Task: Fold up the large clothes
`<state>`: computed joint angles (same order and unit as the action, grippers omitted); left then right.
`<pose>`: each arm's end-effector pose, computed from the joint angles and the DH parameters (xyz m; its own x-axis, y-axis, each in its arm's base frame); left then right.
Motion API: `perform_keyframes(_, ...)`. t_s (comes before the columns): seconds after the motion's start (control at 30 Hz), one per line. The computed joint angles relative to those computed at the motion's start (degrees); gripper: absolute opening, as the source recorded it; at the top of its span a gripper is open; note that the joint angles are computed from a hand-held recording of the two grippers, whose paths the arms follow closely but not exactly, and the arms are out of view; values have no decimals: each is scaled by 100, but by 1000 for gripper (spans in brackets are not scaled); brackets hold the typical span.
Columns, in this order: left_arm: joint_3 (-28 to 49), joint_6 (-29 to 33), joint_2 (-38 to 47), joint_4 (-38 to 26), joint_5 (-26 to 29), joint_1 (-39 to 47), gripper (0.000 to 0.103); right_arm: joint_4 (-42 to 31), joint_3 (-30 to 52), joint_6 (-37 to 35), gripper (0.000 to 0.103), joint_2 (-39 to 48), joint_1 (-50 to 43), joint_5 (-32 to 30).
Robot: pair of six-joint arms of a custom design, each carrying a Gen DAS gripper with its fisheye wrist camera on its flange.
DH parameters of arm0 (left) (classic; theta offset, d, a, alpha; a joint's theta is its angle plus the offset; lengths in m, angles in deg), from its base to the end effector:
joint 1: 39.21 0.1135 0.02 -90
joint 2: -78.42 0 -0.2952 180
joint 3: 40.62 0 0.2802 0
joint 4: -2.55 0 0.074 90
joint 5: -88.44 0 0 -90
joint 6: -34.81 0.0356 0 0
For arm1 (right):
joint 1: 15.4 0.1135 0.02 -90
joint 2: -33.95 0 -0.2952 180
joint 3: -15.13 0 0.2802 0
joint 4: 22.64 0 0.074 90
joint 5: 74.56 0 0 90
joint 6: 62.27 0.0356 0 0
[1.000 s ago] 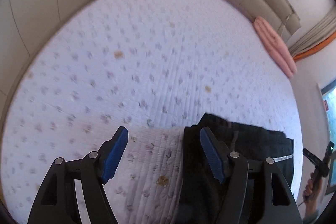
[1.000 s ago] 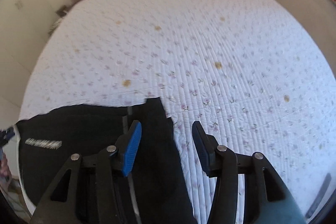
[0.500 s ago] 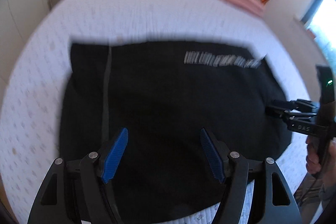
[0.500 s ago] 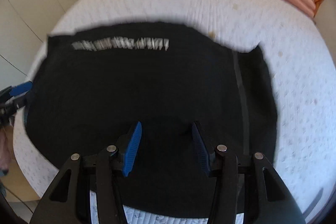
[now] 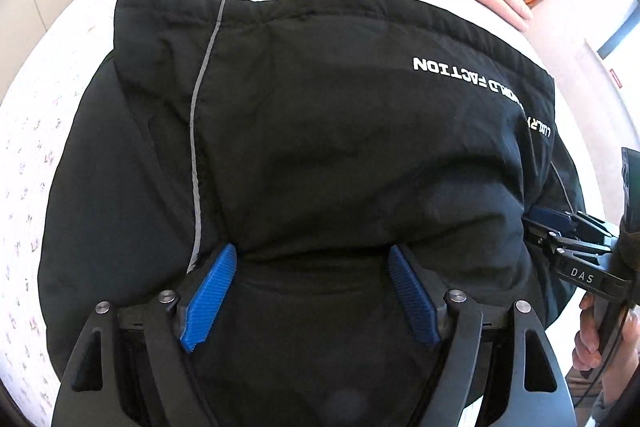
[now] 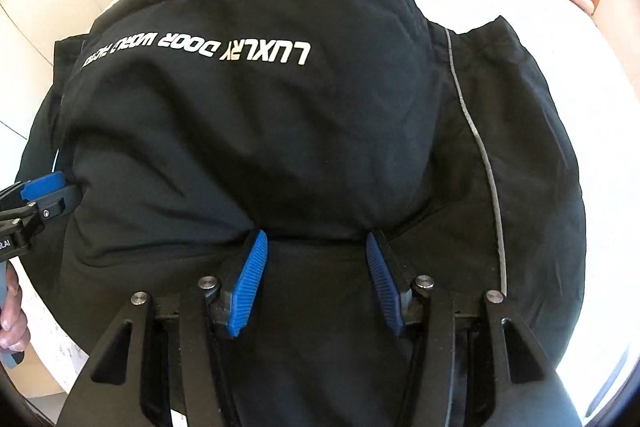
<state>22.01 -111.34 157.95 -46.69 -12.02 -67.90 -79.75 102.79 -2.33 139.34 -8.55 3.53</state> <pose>0.2475 -0.1281 0.2226 -0.7854 -0.5012 -0.3632 -0.4392 0.8648 -0.2435 0.3900 0.0543 0.2077 -0.7441 -0.5830 -0.3261 -0.6274 0.7776 0.0414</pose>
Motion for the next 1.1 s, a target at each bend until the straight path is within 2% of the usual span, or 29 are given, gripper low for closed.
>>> perform_keyframes(0.1, -155, -97, -198, 54, -173, -120, 80, 57, -76, 43, 54, -25, -59, -140)
perform_keyframes(0.17, -195, -203, -311, 29, -258, -183, 80, 190, -436, 95, 54, -316, -26, -146)
perform_keyframes(0.3, -222, -339, -597, -99, -206, -225, 80, 241, -544, -118, 55, -392, -325, -417)
perform_keyframes(0.43, -295, -392, -1158, -487, -56, -226, 81, -304, -256, -407, 57, -372, -673, -728)
perform_keyframes(0.5, -278, -374, -1384, -732, -102, -196, 81, -525, -236, -586, 57, -468, -888, -894)
perform_keyframes(0.57, -183, -525, -1639, -1209, -369, -361, 81, -809, -158, -766, 58, -547, -1196, -1076)
perform_keyframes(0.73, 117, -465, -1850, -2122, -757, -395, 81, -897, -145, -1013, 58, -764, -1573, -887)
perform_keyframes(0.83, 103, -417, -2164, -2459, -808, -270, 81, -977, 1, -978, 63, -878, -1561, -665)
perform_keyframes(1.1, 107, -408, -2198, -2698, -798, -95, 81, -942, 27, -1050, 64, -1083, -1656, -518)
